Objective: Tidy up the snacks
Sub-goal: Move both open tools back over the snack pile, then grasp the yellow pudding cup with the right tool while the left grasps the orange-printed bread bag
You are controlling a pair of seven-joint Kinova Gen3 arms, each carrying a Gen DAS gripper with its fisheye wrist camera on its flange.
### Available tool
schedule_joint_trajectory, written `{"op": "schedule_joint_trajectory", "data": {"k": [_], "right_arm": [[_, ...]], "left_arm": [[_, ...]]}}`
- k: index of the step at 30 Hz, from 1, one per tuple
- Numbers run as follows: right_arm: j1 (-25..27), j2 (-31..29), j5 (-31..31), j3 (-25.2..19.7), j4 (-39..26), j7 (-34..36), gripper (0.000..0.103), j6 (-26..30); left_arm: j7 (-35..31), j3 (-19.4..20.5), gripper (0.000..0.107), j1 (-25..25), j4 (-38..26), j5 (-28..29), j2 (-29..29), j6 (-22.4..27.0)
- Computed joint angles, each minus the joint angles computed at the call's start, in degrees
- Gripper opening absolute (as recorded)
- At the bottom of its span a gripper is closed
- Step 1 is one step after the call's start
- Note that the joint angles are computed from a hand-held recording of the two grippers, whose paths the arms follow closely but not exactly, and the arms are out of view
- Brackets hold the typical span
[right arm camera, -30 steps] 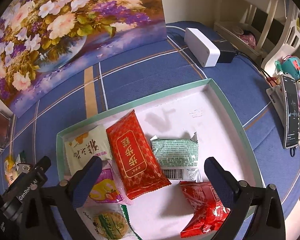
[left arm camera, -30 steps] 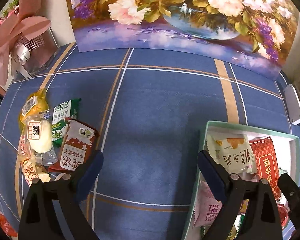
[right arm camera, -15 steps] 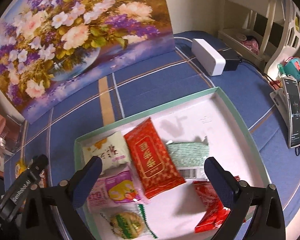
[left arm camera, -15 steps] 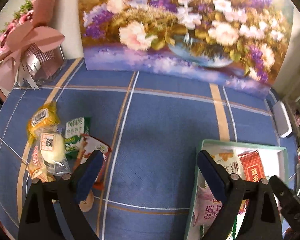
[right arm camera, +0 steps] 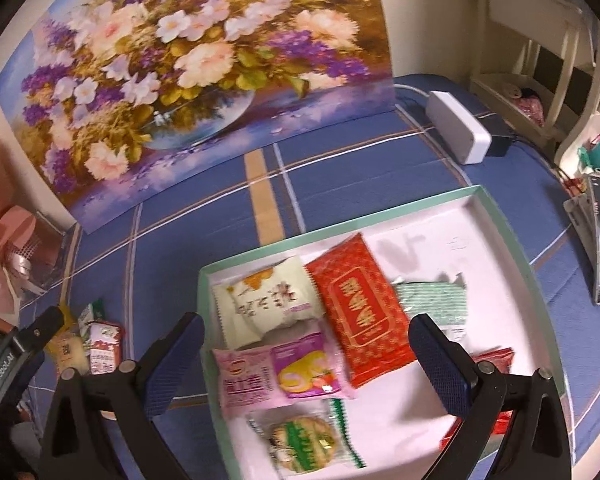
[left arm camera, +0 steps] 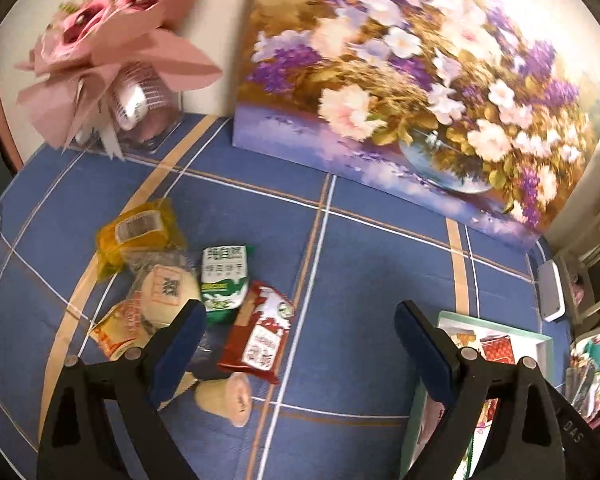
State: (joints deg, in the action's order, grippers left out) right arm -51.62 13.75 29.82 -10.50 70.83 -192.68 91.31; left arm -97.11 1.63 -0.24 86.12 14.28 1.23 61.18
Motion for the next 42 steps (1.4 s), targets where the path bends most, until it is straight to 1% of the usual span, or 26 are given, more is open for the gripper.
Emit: {"op": "schedule_joint_trajectory", "data": {"k": [1,2,6,11,13,16,21,25,27,29,32,34,37,42], "right_arm": [[0.2,0.0,-0.3,-0.1,-0.1,0.2,0.103,-0.8],[0.4,0.2,-0.5,-0.1,-0.2,0.4,0.103,-1.8],[-0.5,2.0,0.4,0.3,-2.6,1.8,0.103,-1.6],[-3.0,5.7,2.7,1.8,-8.8,6.4,0.103,0.2],[-4.0,6.6,3.4,2.6,-10.5,7.3,0.103,-0.3],[-5.0,7.5,3.8,3.6,-12.2,8.2,0.103,-2.8],[-6.1,10.6,3.0,5.0,-17.0,11.8,0.103,-5.2],[-6.9,13.1,1.3,6.2,-20.5,15.0,0.103,-6.2],[-7.5,14.7,0.6,7.0,-22.9,17.0,0.103,-5.2],[-7.7,16.1,-0.4,7.6,-24.8,19.0,0.103,-5.0],[-7.5,17.1,-2.4,8.1,-25.5,20.7,0.103,-6.3],[-7.4,18.6,-3.8,8.4,-27.4,22.4,0.103,-5.3],[-6.9,21.4,-6.6,8.7,-30.7,25.5,0.103,-3.7],[-6.0,24.9,-11.2,8.8,-33.8,29.6,0.103,-3.1]], "left_arm": [[-1.0,-0.1,0.095,-1.1,0.0,1.0,-0.1,0.1],[-1.6,-0.9,0.095,-1.2,0.0,1.2,-0.3,0.1],[-1.0,-1.1,0.095,-1.4,0.9,-4.4,-2.0,-2.8],[-2.6,-3.7,0.095,-4.3,0.3,-2.8,-2.8,-3.0],[-2.6,-4.3,0.095,-5.4,0.0,-3.2,-3.1,-3.1],[-3.0,-5.3,0.095,-7.0,-0.6,-3.2,-3.4,-3.1],[-3.5,-6.8,0.095,-9.9,-2.2,-3.2,-2.8,-0.8],[-4.7,-8.0,0.095,-12.4,-3.2,-0.8,-1.8,1.9],[-3.4,-7.8,0.095,-13.0,-3.7,-1.6,-1.2,2.7],[-3.1,-7.9,0.095,-13.7,-3.9,-1.1,-0.6,3.7],[-2.1,-7.4,0.095,-14.2,-4.2,-1.4,0.9,5.1],[-1.3,-6.8,0.095,-14.0,-4.4,-2.1,2.1,6.1],[-1.4,-6.2,0.095,-14.4,-4.6,-0.9,4.7,8.6],[-1.5,-5.0,0.095,-14.1,-4.4,-0.7,7.4,10.5]]}}
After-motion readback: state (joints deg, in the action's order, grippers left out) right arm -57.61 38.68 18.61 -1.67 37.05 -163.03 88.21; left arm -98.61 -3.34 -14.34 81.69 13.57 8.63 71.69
